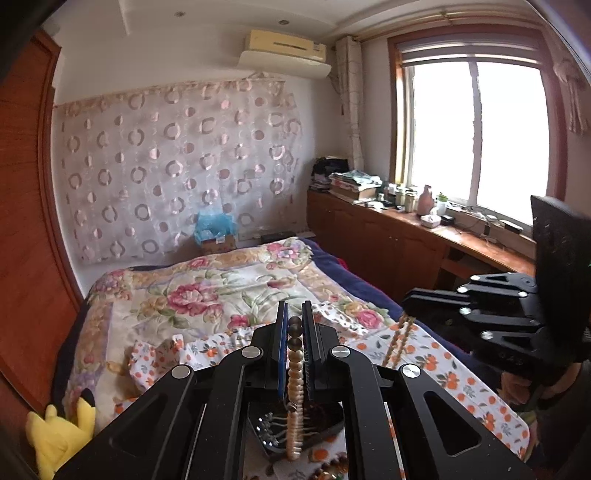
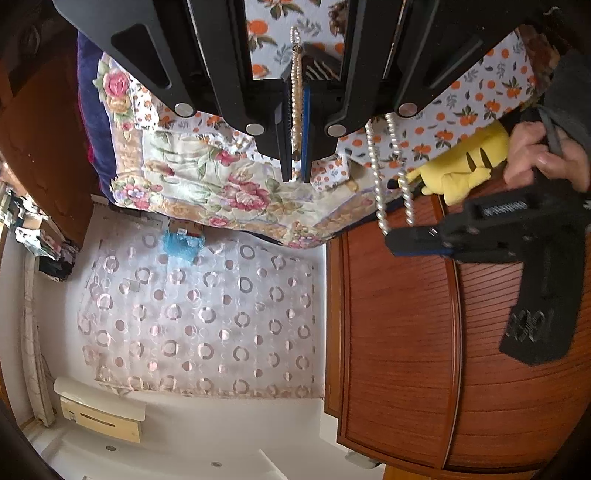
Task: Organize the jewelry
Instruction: 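Lift the pearl strand with the left tool toward the black box, then lower the pearl strand into the black box and open the left tool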
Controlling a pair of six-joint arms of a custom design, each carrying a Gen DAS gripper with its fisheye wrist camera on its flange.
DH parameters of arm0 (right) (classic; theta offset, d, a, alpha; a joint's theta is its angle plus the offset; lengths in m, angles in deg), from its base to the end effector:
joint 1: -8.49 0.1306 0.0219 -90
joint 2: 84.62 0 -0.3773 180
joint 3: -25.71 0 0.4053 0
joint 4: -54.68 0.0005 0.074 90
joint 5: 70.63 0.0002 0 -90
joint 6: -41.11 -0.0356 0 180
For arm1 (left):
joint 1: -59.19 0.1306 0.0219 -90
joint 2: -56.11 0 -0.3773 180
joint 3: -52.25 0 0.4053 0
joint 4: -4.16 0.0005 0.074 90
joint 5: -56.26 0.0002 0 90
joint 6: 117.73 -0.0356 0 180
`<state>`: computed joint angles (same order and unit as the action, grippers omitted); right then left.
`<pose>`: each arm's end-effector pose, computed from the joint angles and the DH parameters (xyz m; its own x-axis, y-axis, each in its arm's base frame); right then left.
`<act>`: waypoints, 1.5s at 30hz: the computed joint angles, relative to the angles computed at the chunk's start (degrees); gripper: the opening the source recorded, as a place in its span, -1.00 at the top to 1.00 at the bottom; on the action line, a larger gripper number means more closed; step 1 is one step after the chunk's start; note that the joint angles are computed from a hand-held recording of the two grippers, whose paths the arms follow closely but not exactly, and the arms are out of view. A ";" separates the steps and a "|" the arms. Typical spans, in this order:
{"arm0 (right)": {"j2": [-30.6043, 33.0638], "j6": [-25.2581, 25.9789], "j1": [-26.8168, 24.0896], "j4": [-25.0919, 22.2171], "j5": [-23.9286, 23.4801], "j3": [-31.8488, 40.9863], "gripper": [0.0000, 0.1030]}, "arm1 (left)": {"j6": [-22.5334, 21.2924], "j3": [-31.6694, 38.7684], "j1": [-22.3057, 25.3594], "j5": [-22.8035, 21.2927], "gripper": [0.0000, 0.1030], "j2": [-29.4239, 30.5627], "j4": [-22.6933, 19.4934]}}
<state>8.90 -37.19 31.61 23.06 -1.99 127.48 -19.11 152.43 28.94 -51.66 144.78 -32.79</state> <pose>0.4958 0.2253 0.5227 -0.2207 -0.2996 -0.9282 -0.7332 0.6786 -0.0447 0.4438 -0.2467 0.5422 -0.4028 0.0698 -0.9126 0.1810 0.9835 -0.0047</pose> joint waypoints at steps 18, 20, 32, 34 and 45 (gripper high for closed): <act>14.21 1.10 1.92 -7.51 -0.18 17.18 0.90 | 1.55 2.52 6.01 5.56 0.87 7.45 -1.70; 15.71 0.96 2.06 -8.25 0.14 18.21 0.90 | 1.86 2.35 6.30 5.95 0.87 8.04 -1.80; 20.51 1.15 2.99 -11.68 0.88 18.05 0.90 | 5.72 -2.69 6.83 9.01 0.87 9.23 -1.41; 20.91 1.12 3.04 -11.93 0.89 17.65 0.89 | 6.51 -3.52 6.91 9.68 0.87 9.27 -1.35; 19.54 -0.30 2.65 -10.93 -0.14 13.63 0.89 | 9.62 -8.78 4.70 5.72 0.79 6.48 -1.59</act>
